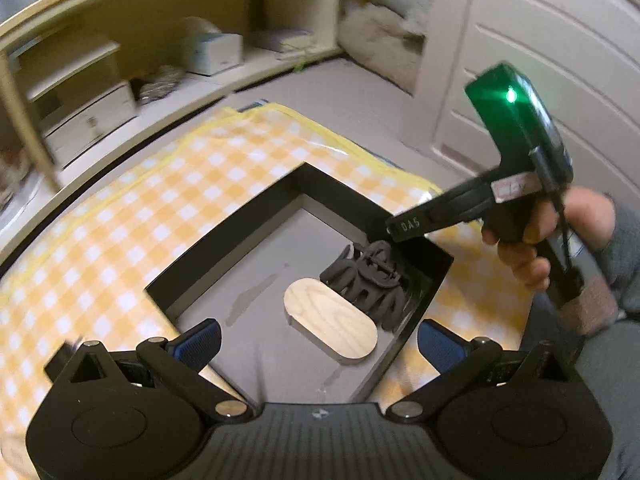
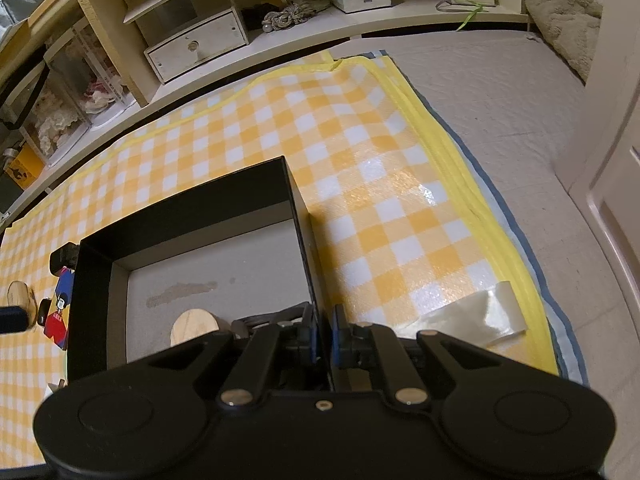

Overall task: Organize rigid objects
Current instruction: 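Pull the left tool back out of the box, then move the left tool to the beige KINYO earbud case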

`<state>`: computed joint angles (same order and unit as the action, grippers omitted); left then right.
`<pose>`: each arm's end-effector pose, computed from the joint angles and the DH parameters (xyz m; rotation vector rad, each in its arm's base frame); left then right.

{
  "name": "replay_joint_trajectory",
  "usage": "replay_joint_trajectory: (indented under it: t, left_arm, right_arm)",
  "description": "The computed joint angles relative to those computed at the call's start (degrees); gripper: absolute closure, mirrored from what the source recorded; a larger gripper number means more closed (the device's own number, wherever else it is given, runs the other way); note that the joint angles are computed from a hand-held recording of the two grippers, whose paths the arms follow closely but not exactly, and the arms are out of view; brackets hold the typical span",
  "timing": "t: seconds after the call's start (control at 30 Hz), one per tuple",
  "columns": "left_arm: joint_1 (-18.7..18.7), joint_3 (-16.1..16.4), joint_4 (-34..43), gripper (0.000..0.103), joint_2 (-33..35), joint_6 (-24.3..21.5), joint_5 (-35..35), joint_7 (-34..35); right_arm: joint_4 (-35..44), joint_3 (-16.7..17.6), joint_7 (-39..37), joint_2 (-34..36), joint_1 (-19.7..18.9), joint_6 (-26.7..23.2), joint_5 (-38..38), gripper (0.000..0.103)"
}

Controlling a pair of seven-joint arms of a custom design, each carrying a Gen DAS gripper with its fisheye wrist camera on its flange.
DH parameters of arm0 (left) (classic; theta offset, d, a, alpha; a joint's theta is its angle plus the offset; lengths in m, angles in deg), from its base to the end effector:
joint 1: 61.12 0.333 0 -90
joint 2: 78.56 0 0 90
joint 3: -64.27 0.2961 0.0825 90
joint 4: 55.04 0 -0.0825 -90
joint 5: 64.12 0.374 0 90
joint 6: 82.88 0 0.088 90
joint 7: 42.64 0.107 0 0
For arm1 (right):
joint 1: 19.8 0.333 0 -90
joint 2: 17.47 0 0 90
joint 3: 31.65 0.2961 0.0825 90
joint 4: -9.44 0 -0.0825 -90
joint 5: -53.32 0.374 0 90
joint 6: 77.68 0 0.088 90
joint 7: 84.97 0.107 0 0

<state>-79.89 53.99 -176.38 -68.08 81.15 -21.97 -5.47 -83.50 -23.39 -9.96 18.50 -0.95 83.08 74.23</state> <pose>0.4998 -0.3166 0.3699 -1.6539 2.0783 -0.7049 0.6497 0.2939 0.3087 -2.0920 1.4302 -0.1555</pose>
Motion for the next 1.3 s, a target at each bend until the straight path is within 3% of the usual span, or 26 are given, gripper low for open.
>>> replay_joint_trajectory:
  t: [0.07,0.27,0.53,0.87,1.1,1.2,1.3]
  left_arm:
    - [-1.4,1.2,-1.1,0.000,-1.6,-0.8,4.1,-6.2]
    - [-3.0,-0.8,-1.4,0.000,-5.3,-12.8,16.1,-23.2]
    - [-1.7,-4.6,-6.0,0.000,-10.9,-17.7,23.1,-34.9]
    - [0.3,-7.4,-12.5,0.000,-17.6,-19.8,31.0,-46.8]
    - [4.0,-6.7,-19.8,0.000,-23.8,-16.2,36.9,-51.3]
    - [6.1,-6.0,-22.9,0.000,-26.3,-13.2,40.0,-51.5]
    - [8.0,-5.8,-25.5,0.000,-28.3,-13.1,42.5,-51.0]
  right_arm:
    - [-0.1,-0.4,0.5,-0.1,0.3,-0.1,-0.3,0.096]
    - [-1.0,-0.8,1.5,-0.7,0.7,0.3,-0.7,0.096]
    - [-1.3,-1.1,2.6,-0.8,1.1,0.7,-1.5,0.096]
    - [-1.5,-1.9,3.9,-1.0,1.8,0.9,-3.0,0.096]
    - [-1.6,-2.4,4.9,-1.2,2.3,0.9,-4.1,0.096]
    - [-1.6,-2.5,5.1,-1.2,2.4,0.9,-4.5,0.096]
    - [-1.7,-2.5,5.2,-1.2,2.4,0.9,-4.8,0.097]
